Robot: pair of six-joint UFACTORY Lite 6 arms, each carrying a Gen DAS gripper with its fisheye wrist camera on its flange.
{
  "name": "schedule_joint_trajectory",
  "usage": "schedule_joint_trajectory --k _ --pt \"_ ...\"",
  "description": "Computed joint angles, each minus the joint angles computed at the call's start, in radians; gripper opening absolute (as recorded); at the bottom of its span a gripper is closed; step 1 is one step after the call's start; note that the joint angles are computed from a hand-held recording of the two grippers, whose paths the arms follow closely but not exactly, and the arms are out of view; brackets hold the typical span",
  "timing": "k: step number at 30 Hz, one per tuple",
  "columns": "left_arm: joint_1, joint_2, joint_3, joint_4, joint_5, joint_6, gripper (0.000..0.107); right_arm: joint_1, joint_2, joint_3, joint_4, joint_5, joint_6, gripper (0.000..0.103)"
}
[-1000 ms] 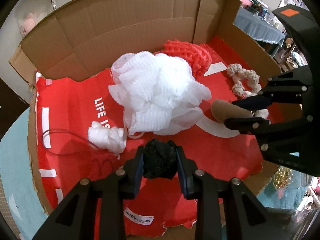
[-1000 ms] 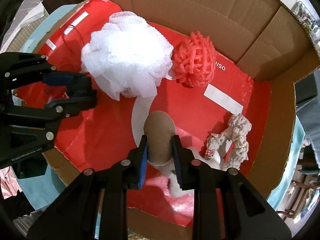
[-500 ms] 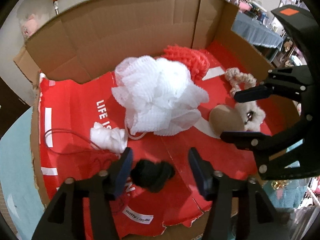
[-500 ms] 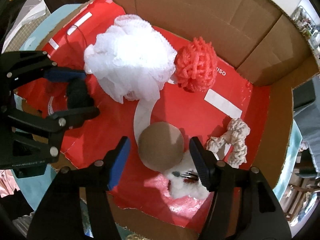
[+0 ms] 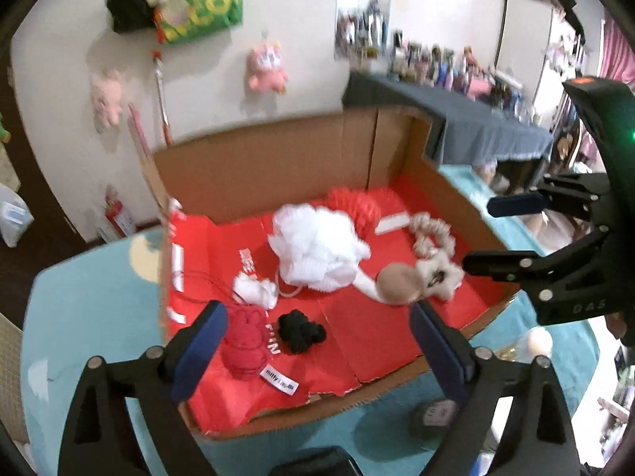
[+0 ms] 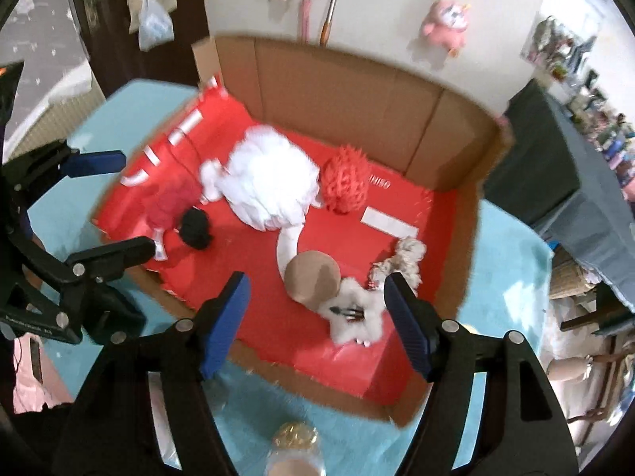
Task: Organize soft objects
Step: 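Withdraw both tools from the box back over the table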
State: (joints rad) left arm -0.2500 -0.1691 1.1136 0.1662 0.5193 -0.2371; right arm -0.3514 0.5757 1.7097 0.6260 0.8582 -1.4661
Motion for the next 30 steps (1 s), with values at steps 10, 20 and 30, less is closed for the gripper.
schedule_joint_trajectory --k 10,20,30 --pt "-0.437 -0.442 -0.183 0.642 0.224 -0.751 0.103 -0.374 -0.394 -0.354 0.379 0.25 -0.387 0.089" --pt "-1.188 -0.618 -0.346 1.047 0.867 -1.338 0.103 -0.822 -0.564 -0.634 0.532 0.589 -0.716 0.094" --pt "-1.542 -0.564 -0.485 1.033 1.202 -1.65 0.103 -1.046 -0.52 -0.813 0.568 0.671 -0.964 0.098"
